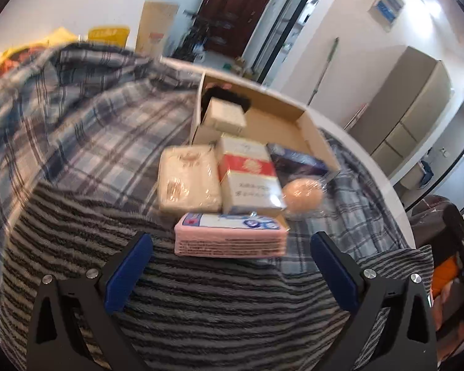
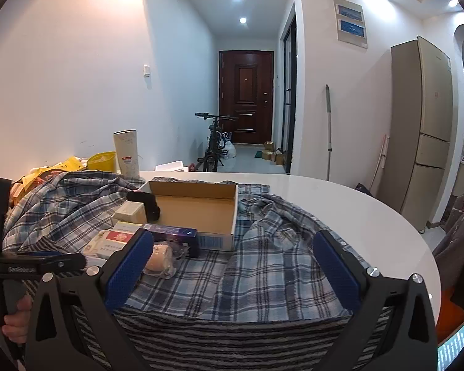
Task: Organize objects
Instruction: 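Move the left tool to the pink soap bar and grasp it, then grasp the ZEESEA sponge packet with the right tool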
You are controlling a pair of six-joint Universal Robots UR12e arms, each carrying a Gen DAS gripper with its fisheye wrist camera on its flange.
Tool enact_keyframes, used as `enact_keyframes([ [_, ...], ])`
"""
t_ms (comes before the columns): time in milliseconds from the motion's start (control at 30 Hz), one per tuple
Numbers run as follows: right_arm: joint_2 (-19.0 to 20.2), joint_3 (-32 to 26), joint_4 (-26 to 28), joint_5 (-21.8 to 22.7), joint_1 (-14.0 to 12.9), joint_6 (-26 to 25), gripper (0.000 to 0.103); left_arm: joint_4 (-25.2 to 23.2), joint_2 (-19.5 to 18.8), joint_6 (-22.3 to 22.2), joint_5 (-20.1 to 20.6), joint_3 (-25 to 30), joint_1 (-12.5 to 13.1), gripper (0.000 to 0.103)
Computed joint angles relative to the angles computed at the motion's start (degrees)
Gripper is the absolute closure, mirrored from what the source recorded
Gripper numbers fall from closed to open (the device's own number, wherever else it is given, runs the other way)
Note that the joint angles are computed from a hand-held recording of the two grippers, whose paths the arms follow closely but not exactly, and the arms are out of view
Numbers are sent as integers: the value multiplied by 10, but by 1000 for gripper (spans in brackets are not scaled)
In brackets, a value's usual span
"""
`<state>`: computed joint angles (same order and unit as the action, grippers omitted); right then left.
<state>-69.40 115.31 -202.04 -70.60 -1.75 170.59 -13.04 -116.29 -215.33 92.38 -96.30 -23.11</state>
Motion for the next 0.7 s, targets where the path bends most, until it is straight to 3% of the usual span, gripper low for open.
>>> enact_keyframes([
  [133,3,0,5,-6,5,-8,0,-21,-2,-4,7,6,-1,16],
  [200,4,0,11,-5,6,-12,0,-18,-2,-2,7,5,-2,29],
  [367,5,-3,42,13,3,0,0,18,2,14,39,-1,-11,30],
  [500,8,-8,56,6,6,3,0,85,6,47,90,-14,-22,29],
  [633,8,-11,73,20,6,10,0,199,-12,101,231,-16,-48,29],
  [700,8,-13,85,25,8,7,0,236,-18,121,236,-17,-49,29],
])
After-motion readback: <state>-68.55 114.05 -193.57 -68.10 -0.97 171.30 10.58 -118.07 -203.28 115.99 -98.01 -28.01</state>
